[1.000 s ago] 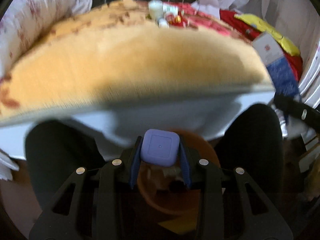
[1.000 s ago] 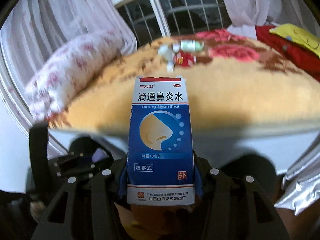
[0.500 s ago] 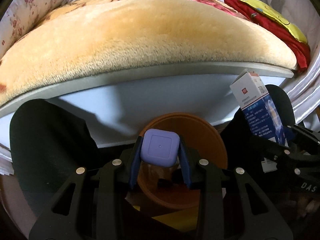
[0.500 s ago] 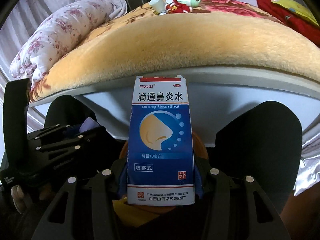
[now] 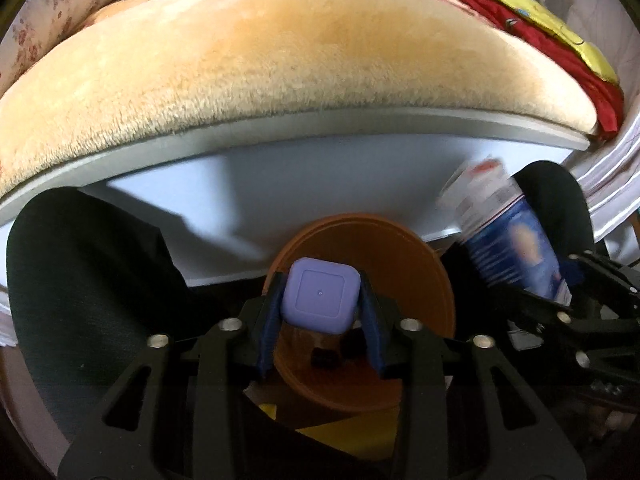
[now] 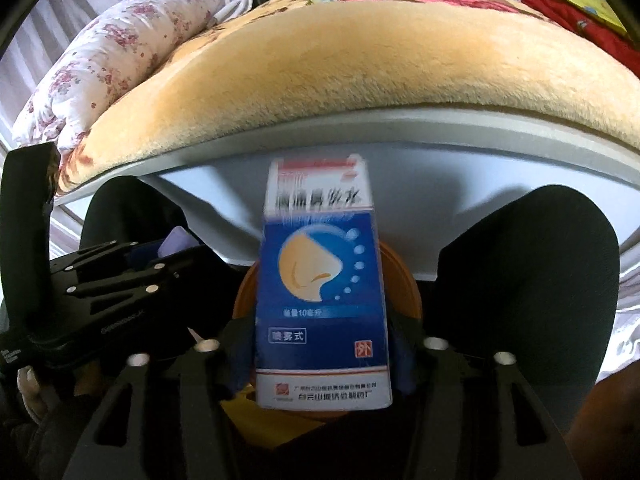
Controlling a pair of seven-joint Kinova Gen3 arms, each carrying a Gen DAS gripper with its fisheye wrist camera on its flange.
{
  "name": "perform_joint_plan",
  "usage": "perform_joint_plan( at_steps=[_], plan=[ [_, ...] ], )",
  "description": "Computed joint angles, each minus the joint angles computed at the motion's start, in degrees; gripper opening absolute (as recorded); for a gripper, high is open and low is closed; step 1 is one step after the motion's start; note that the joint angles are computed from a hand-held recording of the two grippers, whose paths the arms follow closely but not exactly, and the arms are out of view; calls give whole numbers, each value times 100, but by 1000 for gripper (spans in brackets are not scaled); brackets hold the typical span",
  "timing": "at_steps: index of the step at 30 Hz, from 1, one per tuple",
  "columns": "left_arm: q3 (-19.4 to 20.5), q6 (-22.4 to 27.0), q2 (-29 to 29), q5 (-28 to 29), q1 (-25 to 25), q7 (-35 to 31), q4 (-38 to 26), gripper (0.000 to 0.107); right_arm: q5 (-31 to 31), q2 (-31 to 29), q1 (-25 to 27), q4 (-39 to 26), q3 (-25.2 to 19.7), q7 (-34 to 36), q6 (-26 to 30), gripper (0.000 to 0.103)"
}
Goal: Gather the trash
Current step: 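Carry the blue box and purple eraser over the orange bucket and open both grippers, then grasp the red knitted item with the right gripper while the left gripper grasps the white tube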
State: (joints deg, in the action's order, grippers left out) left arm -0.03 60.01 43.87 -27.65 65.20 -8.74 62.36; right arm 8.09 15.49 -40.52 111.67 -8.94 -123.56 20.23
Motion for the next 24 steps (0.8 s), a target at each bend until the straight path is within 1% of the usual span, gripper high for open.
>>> perform_joint_plan(
  at_steps=[1, 2, 4, 8, 11, 13, 14, 15, 18, 19, 20, 21, 22, 24],
  plan=[
    [-23, 9, -9, 2, 14, 65, 21, 69, 14, -4, -17, 11, 22, -28, -29, 65],
    [-50, -30, -39, -18, 34, 143, 80, 73, 38, -24, -39, 35, 52, -64, -55, 65],
    [-54, -148, -107, -30, 23, 263, 215, 73, 81, -52, -71, 79, 96, -139, -109, 65],
    [-13, -174, -127, -21, -7, 324, 258, 73, 133, -111, -61, 157, 127, -201, -193, 65],
    [-13, -162, -134, -52, 7, 358, 258, 73, 372, -218, -219, 250, 291, -450, -302, 65],
    [-34, -106, -142, -108, 40, 374, 234, 73, 458, -333, -436, 305, 532, -450, -387, 65],
    [-54, -17, -137, -164, 78, 361, 177, 73, 399, -388, -394, 317, 512, -310, -417, 65],
    [-77, 15, -154, -232, 113, 364, 180, 73, 269, -441, -246, 324, 402, -77, -441, 65],
    [-211, 167, -274, -639, 308, 369, 174, 74, 69, -657, 523, 180, -267, 622, -480, 65],
    [-241, 160, -334, -778, 357, 395, 200, 74, 34, -697, 788, 69, -482, 855, -463, 67],
    [-269, 98, -423, -922, 389, 439, 272, 78, -31, -709, 979, -54, -610, 1088, -452, 69],
    [-316, 16, -527, -1095, 423, 516, 347, 82, -99, -685, 1088, -253, -632, 1321, -408, 73],
    [-359, -46, -612, -1263, 446, 614, 398, 83, -176, -610, 1092, -499, -576, 1490, -270, 73],
    [-397, -99, -712, -1528, 429, 771, 435, 86, -244, -348, 945, -1030, -216, 1795, -226, 73]
  ],
)
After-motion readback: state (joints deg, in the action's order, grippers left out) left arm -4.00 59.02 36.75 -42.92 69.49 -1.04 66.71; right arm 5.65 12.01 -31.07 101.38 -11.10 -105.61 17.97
